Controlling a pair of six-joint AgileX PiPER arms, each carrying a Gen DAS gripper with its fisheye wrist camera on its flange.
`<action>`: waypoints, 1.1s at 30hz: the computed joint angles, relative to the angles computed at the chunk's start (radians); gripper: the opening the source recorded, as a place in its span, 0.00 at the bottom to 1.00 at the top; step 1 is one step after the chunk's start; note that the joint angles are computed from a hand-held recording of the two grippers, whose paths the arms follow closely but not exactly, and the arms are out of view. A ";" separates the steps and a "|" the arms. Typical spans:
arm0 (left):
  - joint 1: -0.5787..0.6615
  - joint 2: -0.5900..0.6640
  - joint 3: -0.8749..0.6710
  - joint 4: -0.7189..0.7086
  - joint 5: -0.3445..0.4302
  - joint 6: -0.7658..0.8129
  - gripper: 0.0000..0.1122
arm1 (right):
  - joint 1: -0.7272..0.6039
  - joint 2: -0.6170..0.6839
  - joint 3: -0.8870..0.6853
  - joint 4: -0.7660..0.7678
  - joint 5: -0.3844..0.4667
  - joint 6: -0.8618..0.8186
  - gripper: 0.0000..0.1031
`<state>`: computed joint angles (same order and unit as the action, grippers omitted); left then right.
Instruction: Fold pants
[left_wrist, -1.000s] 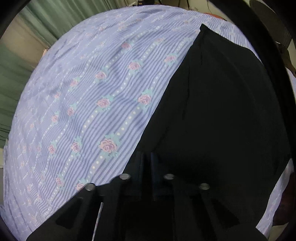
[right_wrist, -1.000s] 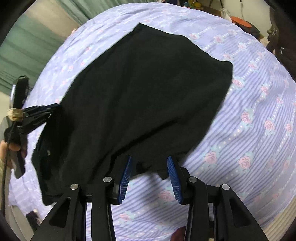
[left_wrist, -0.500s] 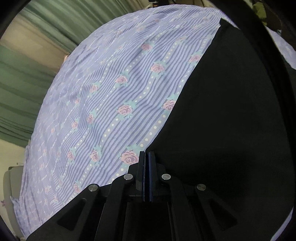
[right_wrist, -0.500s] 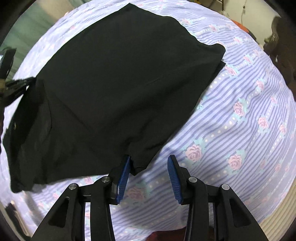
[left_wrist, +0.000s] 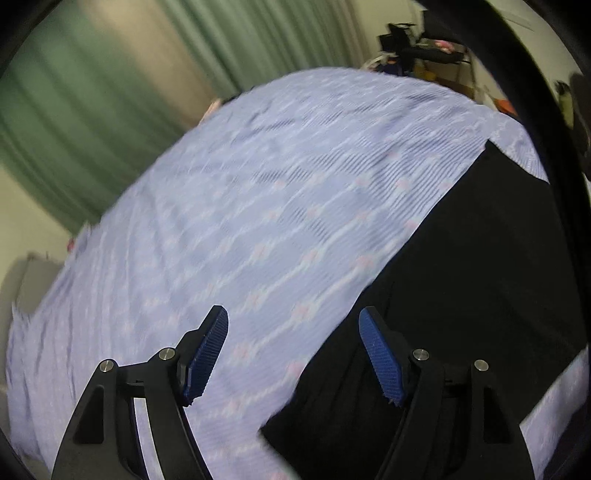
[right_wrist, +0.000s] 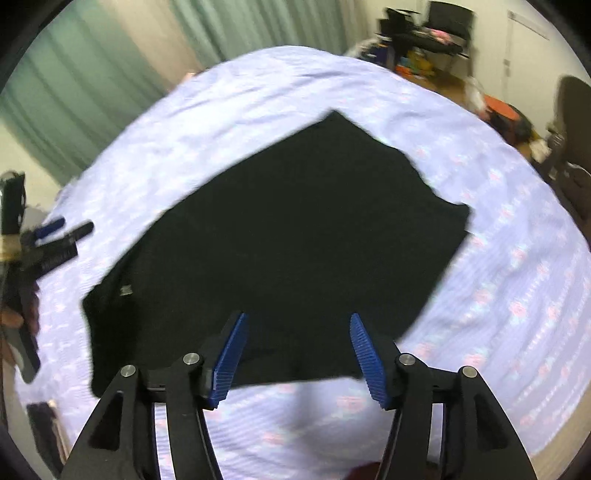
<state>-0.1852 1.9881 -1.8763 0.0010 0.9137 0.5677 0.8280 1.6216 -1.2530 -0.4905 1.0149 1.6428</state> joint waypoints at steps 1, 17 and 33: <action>0.025 0.004 -0.004 -0.008 0.026 0.001 0.66 | -0.007 0.015 -0.019 0.014 -0.023 -0.036 0.57; 0.097 0.107 0.059 -0.003 0.064 -0.174 0.30 | -0.004 0.202 -0.169 0.114 -0.171 -0.204 0.57; 0.108 -0.012 0.147 0.143 -0.088 -0.373 0.74 | 0.021 0.220 -0.228 0.109 -0.123 -0.225 0.57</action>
